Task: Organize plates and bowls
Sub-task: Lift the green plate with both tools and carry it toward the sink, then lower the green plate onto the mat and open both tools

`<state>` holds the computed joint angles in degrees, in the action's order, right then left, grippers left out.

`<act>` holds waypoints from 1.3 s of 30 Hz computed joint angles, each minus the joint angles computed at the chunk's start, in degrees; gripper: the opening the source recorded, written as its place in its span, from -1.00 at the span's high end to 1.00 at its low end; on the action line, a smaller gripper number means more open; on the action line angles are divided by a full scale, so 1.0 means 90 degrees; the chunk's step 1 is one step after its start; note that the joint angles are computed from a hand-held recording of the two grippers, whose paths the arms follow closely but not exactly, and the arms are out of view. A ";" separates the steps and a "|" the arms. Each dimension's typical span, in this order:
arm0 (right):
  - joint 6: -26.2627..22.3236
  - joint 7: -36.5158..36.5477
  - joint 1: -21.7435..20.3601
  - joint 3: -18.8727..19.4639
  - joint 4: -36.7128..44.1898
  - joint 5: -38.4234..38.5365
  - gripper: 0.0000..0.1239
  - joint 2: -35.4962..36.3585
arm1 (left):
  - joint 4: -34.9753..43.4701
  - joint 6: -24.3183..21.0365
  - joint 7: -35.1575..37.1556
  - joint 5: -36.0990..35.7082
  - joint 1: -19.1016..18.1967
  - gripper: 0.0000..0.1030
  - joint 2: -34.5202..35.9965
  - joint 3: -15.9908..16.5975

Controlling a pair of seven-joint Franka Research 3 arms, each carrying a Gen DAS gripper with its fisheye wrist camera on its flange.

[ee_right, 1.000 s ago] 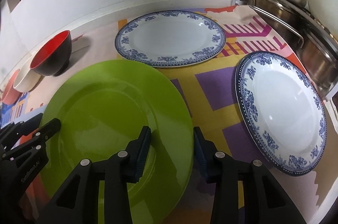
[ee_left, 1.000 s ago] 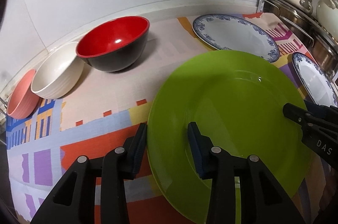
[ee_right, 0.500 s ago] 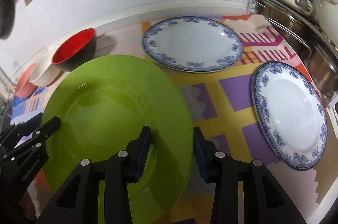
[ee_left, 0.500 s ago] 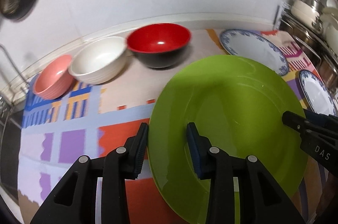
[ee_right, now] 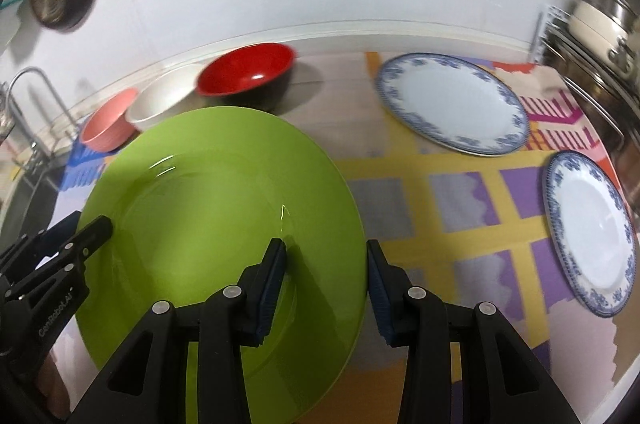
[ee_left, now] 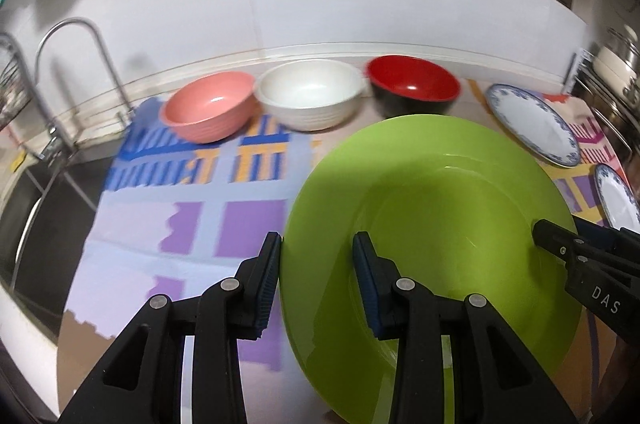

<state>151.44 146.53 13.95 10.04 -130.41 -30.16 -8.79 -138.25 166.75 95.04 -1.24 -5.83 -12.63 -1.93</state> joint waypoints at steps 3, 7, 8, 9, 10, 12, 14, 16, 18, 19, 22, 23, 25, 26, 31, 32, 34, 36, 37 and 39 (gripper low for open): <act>0.0021 0.0000 0.0130 0.0074 0.0185 0.0027 0.34 0.0198 | -0.0081 -0.0034 0.0029 0.0018 0.0137 0.29 -0.0094 0.0121; 0.0016 0.0049 0.0374 0.0085 0.0487 -0.0018 0.34 0.0509 | -0.0139 -0.0065 0.0133 -0.0005 0.0295 0.29 -0.0147 0.0285; 0.0007 0.0043 0.0443 0.0068 0.0566 -0.0030 0.34 0.0586 | -0.0142 -0.0074 0.0155 -0.0006 0.0329 0.29 -0.0148 0.0303; -0.0007 0.0024 0.0519 0.0051 0.0651 -0.0011 0.34 0.0669 | -0.0151 -0.0083 0.0192 -0.0011 0.0374 0.29 -0.0149 0.0340; -0.0023 0.0011 0.0598 0.0032 0.0739 0.0007 0.34 0.0751 | -0.0153 -0.0086 0.0216 -0.0033 0.0401 0.29 -0.0142 0.0361; -0.0059 0.0007 0.0750 -0.0015 0.0901 -0.0010 0.34 0.0903 | -0.0154 -0.0111 0.0298 -0.0060 0.0475 0.29 -0.0117 0.0420; -0.0098 -0.0021 0.0888 -0.0073 0.1049 0.0005 0.34 0.1044 | -0.0121 -0.0166 0.0413 -0.0161 0.0517 0.29 -0.0060 0.0493; -0.0168 -0.0065 0.1022 -0.0127 0.1200 0.0061 0.34 0.1183 | -0.0094 -0.0226 0.0509 -0.0241 0.0573 0.29 -0.0019 0.0518; -0.0241 -0.0133 0.1146 -0.0177 0.1334 0.0131 0.34 0.1310 | -0.0076 -0.0271 0.0624 -0.0316 0.0630 0.29 0.0030 0.0536; -0.0278 -0.0154 0.1204 -0.0202 0.1395 0.0175 0.34 0.1369 | -0.0075 -0.0291 0.0680 -0.0360 0.0653 0.29 0.0044 0.0541; -0.0388 -0.0231 0.1351 -0.0275 0.1528 0.0296 0.34 0.1505 | -0.0036 -0.0371 0.0885 -0.0520 0.0705 0.29 0.0141 0.0561; -0.0439 -0.0240 0.1398 -0.0295 0.1583 0.0314 0.34 0.1558 | -0.0032 -0.0399 0.0945 -0.0557 0.0731 0.29 0.0167 0.0555; -0.0519 -0.0270 0.1475 -0.0338 0.1683 0.0374 0.34 0.1662 | -0.0010 -0.0464 0.1073 -0.0657 0.0768 0.29 0.0217 0.0553; -0.0568 -0.0279 0.1514 -0.0355 0.1732 0.0402 0.34 0.1711 | 0.0010 -0.0486 0.1139 -0.0713 0.0786 0.29 0.0253 0.0551; -0.0741 -0.0274 0.1664 -0.0436 0.1872 0.0467 0.34 0.1838 | 0.0055 -0.0580 0.1373 -0.0861 0.0894 0.29 0.0341 0.0488; -0.0770 -0.0264 0.1685 -0.0448 0.1896 0.0474 0.34 0.1860 | 0.0078 -0.0601 0.1438 -0.0917 0.0901 0.29 0.0372 0.0490; -0.0820 -0.0284 0.1712 -0.0466 0.1932 0.0526 0.34 0.1890 | 0.0100 -0.0646 0.1505 -0.0964 0.0938 0.29 0.0398 0.0466; -0.0882 -0.0279 0.1741 -0.0480 0.1984 0.0552 0.34 0.1931 | 0.0120 -0.0684 0.1594 -0.1024 0.0961 0.29 0.0424 0.0452; -0.0904 -0.0260 0.1757 -0.0490 0.1999 0.0548 0.34 0.1941 | 0.0127 -0.0701 0.1631 -0.1043 0.0974 0.29 0.0435 0.0443; -0.0949 -0.0197 0.1792 -0.0507 0.2027 0.0512 0.34 0.1962 | 0.0144 -0.0747 0.1690 -0.1078 0.0996 0.29 0.0452 0.0424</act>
<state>142.90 144.75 30.08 5.48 -112.16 -25.55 8.88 -136.95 160.03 110.26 -10.95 3.13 -8.56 1.89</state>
